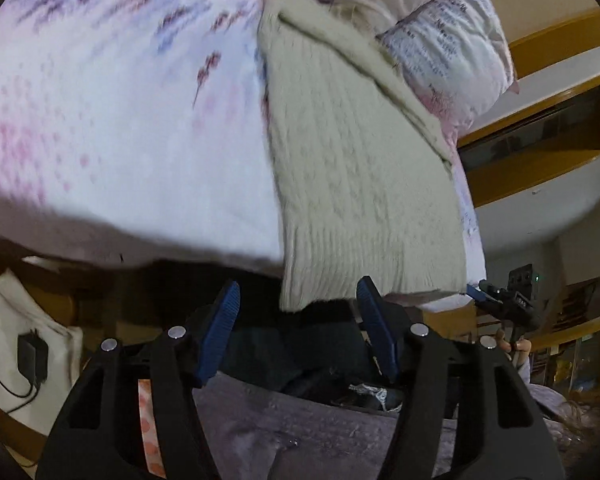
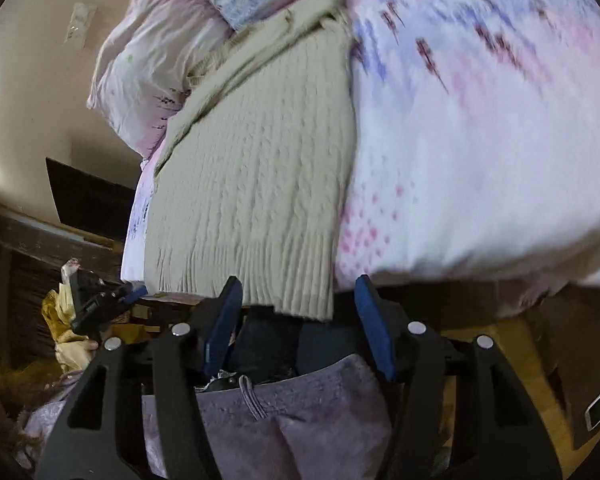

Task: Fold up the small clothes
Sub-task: 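Grasp the sweater hem with both grippers and lift it toward the collar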

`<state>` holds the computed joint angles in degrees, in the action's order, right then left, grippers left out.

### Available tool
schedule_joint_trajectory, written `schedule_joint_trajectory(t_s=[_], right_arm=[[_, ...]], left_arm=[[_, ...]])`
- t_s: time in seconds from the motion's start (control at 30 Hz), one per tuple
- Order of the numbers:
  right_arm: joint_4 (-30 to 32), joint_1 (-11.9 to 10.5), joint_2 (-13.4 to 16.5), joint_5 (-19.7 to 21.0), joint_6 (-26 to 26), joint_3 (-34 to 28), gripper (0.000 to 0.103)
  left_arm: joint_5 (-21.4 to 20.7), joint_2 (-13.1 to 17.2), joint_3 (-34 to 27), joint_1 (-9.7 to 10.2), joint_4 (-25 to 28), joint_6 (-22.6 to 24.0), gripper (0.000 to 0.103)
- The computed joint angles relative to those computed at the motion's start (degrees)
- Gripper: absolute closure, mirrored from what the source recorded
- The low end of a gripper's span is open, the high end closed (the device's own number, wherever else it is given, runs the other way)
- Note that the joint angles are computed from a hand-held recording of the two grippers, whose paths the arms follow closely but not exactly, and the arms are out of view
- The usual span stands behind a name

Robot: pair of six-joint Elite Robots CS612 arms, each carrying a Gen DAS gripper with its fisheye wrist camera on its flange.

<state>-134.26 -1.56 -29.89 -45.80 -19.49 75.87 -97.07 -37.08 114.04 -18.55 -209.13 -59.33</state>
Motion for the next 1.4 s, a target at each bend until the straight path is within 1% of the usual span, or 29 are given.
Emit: schedule_joint_trajectory(t_s=[0.03, 0.07, 0.1, 0.13, 0.17, 0.2, 0.23, 0.3, 0.37, 0.4, 0.5, 0.53, 0.6, 0.63, 0.67, 0.7, 0.73, 0.8, 0.83, 0.9, 0.97, 1.1, 1.17, 1.3, 1.4], right_arm=[[0.74, -0.12, 0.32, 1.13, 0.06, -0.27, 0.044], [2.24, -0.21, 0.77, 2.74, -0.32, -0.76, 0.051], [3.28, -0.24, 1.0, 3.38, -1.02, -1.08, 0.057], [5.21, -0.19, 1.29, 3.99, -2.06, -1.6, 0.069], [6.2, -0.16, 1.45, 4.35, -2.36, -1.86, 0.078], [7.16, -0.21, 1.58, 4.91, -2.83, -2.12, 0.08], [7.58, -0.21, 1.59, 5.48, -3.09, -2.15, 0.083], [8.43, -0.24, 1.44, 6.99, -3.92, -2.1, 0.085], [9.16, -0.18, 1.19, 7.42, -5.15, -2.15, 0.085], [9.38, -0.09, 1.05, 7.74, -5.67, -2.2, 0.085], [11.38, -0.17, 1.72, 9.75, -6.12, -3.58, 0.083], [11.15, -0.07, 2.0, 9.6, -5.4, -3.98, 0.08], [12.03, 0.15, 2.75, 9.21, -4.69, -5.06, 0.079], [11.59, 0.25, 2.86, 9.06, -4.46, -5.18, 0.088], [10.73, 0.35, 2.84, 9.3, -4.53, -5.09, 0.093], [9.72, 0.39, 2.7, 9.64, -4.59, -4.85, 0.093], [6.62, 0.42, 2.35, 9.98, -3.97, -4.16, 0.094], [1.49, 0.44, 1.89, 11.02, -2.45, -3.35, 0.094], [-2.53, 0.41, 1.68, 11.88, -1.08, -2.86, 0.094], [-10.69, 0.49, 1.45, 12.32, 1.91, -2.22, 0.094], [-16.09, 0.61, 1.57, 12.45, 4.01, -2.25, 0.094], [-26.07, 1.35, 2.41, 11.04, 8.7, -3.56, 0.094], [-29.23, 1.72, 2.9, 10.35, 10.56, -4.35, 0.094], [-36.14, 2.11, 4.04, 8.18, 14.2, -5.81, 0.094], [-40.81, 2.96, 4.82, 4.73, 16.54, -6.97, 0.094]], left_arm=[[-0.61, 0.51, -0.48, 0.1, -0.29, -0.58, 0.041], [-1.38, 1.0, -0.98, 0.2, -0.8, -0.94, 0.041], [-1.71, 1.31, -1.14, 0.15, -1.5, -1.03, 0.041], [-2.0, 1.51, -1.5, 0.16, -1.5, -0.98, 0.041], [-2.25, 1.67, -1.71, 0.12, -1.54, -0.91, 0.043], [-2.68, 1.91, -2.05, 0.11, -1.81, -0.97, 0.049], [-3.23, 2.12, -2.28, 0.15, -2.16, -1.18, 0.052], [-3.74, 2.39, -2.67, 0.31, -2.71, -2.08, 0.064], [-3.7, 2.38, -2.47, 0.43, -3.28, -3.17, 0.067], [-3.62, 2.35, -2.46, 0.48, -3.57, -3.63, 0.071], [-4.16, 2.54, -2.85, 0.54, -4.91, -3.99, 0.072], [-4.13, 2.46, -3.1, 0.5, -4.41, -3.61, 0.072], [-4.55, 2.56, -3.81, 0.64, -3.82, -3.37, 0.073], [-4.56, 2.5, -4.07, 0.66, -3.56, -3.3, 0.075], [-4.6, 2.43, -4.19, 0.72, -3.48, -3.07, 0.084], [-4.59, 2.36, -4.44, 0.81, -3.55, -2.82, 0.093], [-4.34, 2.25, -4.66, 0.89, -3.61, -2.56, 0.095], [-2.98, 1.89, -5.05, 1.12, -3.74, -1.52, 0.096], [-2.12, 1.63, -5.15, 1.17, -3.55, -0.94, 0.096], [0.24, 1.03, -5.37, 1.31, -3.69, 0.69, 0.096], [2.47, 0.57, -5.79, 1.61, -3.93, 1.82, 0.096], [6.79, 0.28, -6.88, 2.22, -4.78, 3.07, 0.096], [8.02, 0.4, -7.56, 2.63, -5.01, 3.3, 0.096], [9.42, 0.73, -9.35, 3.48, -4.12, 4.11, 0.096], [10.35, 1.0, -10.72, 3.95, -4.17, 4.91, 0.096]])
